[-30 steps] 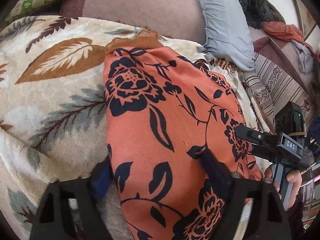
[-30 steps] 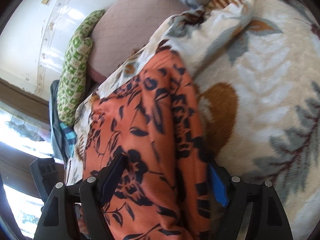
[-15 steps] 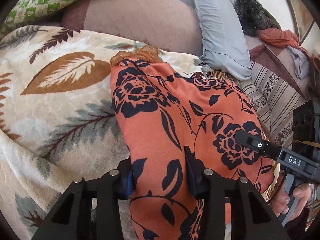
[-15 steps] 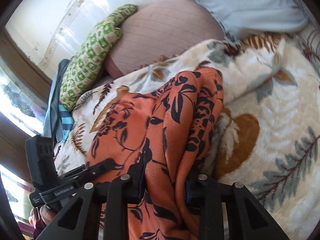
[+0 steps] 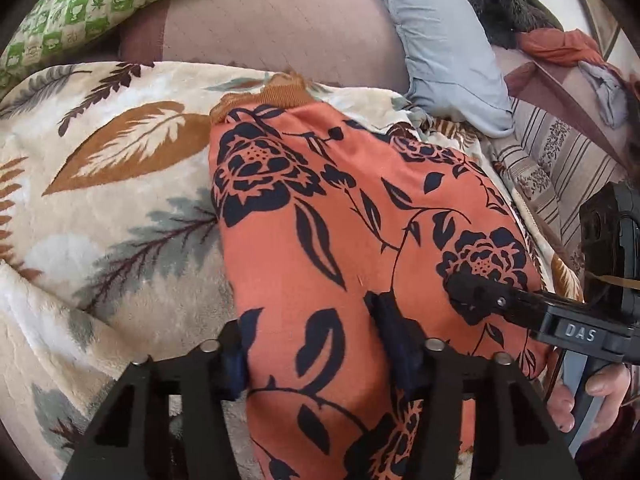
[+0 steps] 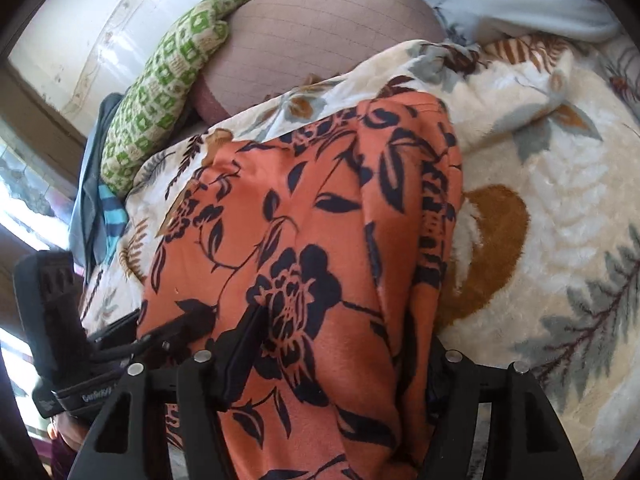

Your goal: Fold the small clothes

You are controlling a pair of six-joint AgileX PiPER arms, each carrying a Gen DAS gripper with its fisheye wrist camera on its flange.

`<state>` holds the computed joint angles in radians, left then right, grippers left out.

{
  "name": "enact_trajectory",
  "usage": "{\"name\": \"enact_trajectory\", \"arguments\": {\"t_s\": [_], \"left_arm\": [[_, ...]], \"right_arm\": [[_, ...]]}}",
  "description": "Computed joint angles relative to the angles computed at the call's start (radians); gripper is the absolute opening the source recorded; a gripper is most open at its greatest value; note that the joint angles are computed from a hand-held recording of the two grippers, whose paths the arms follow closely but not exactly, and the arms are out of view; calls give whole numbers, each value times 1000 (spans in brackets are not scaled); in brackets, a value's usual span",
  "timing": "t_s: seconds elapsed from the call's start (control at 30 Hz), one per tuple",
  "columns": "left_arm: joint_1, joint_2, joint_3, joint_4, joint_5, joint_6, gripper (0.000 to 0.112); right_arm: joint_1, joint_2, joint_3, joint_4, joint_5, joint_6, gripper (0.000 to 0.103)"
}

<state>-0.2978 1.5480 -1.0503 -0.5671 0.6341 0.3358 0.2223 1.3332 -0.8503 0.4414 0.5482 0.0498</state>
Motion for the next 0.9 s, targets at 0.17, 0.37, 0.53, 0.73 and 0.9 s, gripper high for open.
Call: {"name": "enact_trajectory", "arguments": {"t_s": [0.17, 0.37, 0.53, 0.73, 0.9], "left_arm": [[25, -35, 8, -51, 4, 43, 42], [62, -121, -14, -15, 33, 2, 41], [138, -242, -37, 43, 96, -19, 41], [289, -351, -17, 54, 190, 70, 41], [456, -356, 58, 62, 267, 183, 42]], "right_arm": [[88, -45, -21, -167, -46, 157, 34], [212, -94, -60, -392, -68, 401, 33], [342, -128, -105, -596, -109, 639, 33], [491, -94, -152, -764, -162, 883, 33], [539, 18, -170, -592, -234, 879, 33]]}}
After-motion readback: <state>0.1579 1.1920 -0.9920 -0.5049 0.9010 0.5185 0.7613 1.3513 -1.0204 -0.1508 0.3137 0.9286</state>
